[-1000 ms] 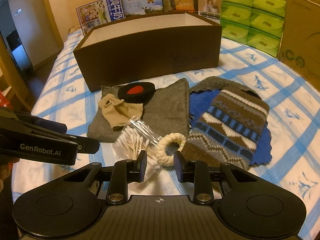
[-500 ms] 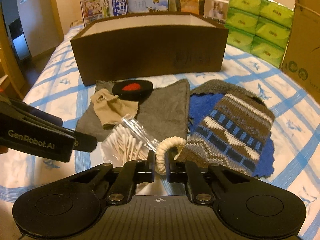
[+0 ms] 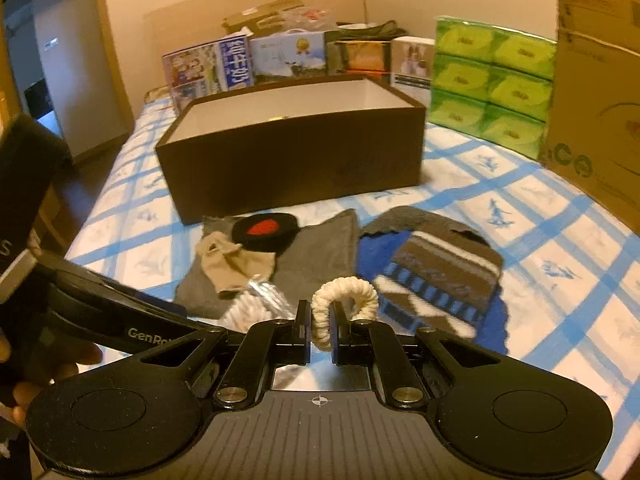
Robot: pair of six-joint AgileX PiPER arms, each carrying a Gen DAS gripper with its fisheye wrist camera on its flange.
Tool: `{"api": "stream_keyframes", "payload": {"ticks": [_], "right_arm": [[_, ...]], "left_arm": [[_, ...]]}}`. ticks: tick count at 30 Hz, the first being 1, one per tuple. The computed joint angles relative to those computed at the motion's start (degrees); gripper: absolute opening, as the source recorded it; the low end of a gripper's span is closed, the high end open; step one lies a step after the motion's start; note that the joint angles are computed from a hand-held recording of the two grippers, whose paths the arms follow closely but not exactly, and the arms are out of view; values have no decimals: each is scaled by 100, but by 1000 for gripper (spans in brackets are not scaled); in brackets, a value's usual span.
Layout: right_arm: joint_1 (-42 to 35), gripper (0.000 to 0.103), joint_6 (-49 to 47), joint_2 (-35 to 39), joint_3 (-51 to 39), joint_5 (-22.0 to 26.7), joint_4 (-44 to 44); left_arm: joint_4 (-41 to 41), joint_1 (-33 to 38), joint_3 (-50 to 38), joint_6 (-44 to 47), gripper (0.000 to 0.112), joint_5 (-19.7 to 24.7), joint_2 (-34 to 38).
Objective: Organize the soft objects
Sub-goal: 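Grasp the white hair tie with the right tool while the left grasps the cotton swab bag, then carry the swab bag and hair tie into the brown box and release both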
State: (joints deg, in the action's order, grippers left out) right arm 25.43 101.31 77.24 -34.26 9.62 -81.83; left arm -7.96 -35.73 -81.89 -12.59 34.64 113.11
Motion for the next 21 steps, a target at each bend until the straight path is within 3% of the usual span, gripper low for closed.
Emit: {"api": "stream_keyframes", "payload": {"ticks": [3, 11, 17, 21], "right_arm": [[-177, 9, -517, -32, 43, 8, 504], [-582, 9, -832, -101, 269, -210, 855], [-692, 9, -1198, -33, 335, -386, 1286], [-721, 9, -1581, -53, 343, -437, 1706]], "left_arm": [[-171, 7, -274, -169, 71, 141, 248], [695, -256, -1005, -1357, 70, 480, 776], [1145, -430, -794, -1497, 43, 227, 656], [1099, -384, -553, -1357, 38, 21, 480]]}}
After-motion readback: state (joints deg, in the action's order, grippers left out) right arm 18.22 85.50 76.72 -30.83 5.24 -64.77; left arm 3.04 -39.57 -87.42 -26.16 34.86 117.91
